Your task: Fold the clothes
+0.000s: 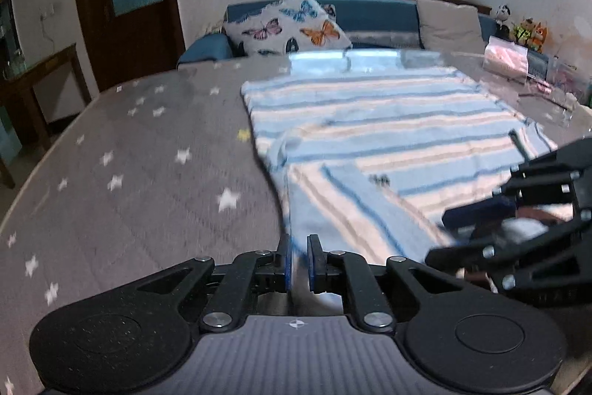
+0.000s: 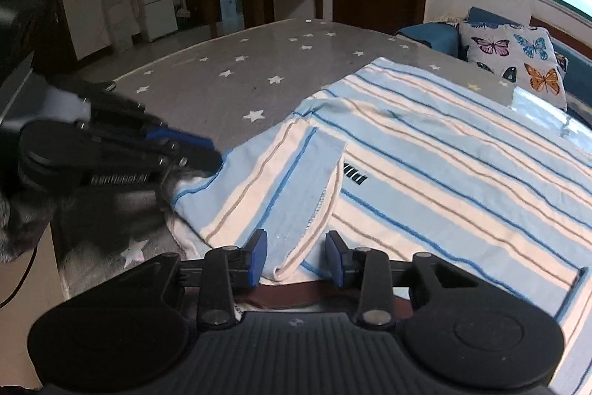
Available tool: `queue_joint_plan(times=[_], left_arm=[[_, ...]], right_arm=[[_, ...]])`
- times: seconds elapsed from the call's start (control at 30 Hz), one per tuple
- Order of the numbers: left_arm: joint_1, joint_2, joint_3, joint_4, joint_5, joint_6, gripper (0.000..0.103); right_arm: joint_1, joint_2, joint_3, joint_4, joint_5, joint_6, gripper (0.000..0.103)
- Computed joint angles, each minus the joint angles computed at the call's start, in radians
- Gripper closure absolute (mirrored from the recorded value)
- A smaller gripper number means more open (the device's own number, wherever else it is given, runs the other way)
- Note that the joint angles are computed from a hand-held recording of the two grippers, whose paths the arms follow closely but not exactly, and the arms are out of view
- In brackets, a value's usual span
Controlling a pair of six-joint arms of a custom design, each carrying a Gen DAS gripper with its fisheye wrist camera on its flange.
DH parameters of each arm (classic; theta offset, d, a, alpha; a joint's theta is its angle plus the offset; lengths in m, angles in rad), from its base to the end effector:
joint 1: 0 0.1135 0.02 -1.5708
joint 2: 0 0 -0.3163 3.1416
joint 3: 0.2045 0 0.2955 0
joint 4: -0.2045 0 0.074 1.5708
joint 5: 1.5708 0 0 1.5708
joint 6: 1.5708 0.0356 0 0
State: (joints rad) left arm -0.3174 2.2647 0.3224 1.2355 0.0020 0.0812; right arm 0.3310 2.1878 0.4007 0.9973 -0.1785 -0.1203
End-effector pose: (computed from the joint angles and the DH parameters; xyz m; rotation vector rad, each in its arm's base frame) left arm 0.2437 -0.0801 -0.0059 0.4526 2.2354 -0.1262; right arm 0.2592 0.0958 -0.0014 -0.6140 2.2855 0.3128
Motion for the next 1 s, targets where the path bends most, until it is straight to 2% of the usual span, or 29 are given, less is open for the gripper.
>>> queue_joint_plan(times=[0.33, 0.53, 0.6, 0.67, 0.77, 1.0], left_arm=[[-0.061, -0.025, 0.164, -0.189, -0.033, 0.019, 0.091], [-0.068, 0.011, 0.197, -0.205, -0.036, 0.026, 0.091], [-0.073, 0.018, 0.195, -0.202, -0.046, 0.031, 0.085], [-0.076, 0.021, 0.176, -0.175, -0.049, 0.043, 0.08], [-0.085, 0.026, 0.128, -0.11, -0.048, 0.05, 0.073], [-0.147, 0.116, -0.008, 0.147, -0.049, 0.065, 0.06]], right_arm=[[-0.029, -0.03, -0.034, -0.019, 0.015, -0.046, 0.069], [-0.04, -0.051, -0.049, 0.023, -0.007, -0.014, 0.069], [-0.025, -0.038, -0.037, 0.012, -0.007, -0.022, 0.069], [-0.002, -0.016, -0.025, -0.006, 0.009, -0.046, 0.069], [-0.013, -0.013, -0.053, 0.036, 0.004, -0.057, 0.068], [-0.111, -0.078, -0.153, 0.103, 0.017, -0.065, 0.068]])
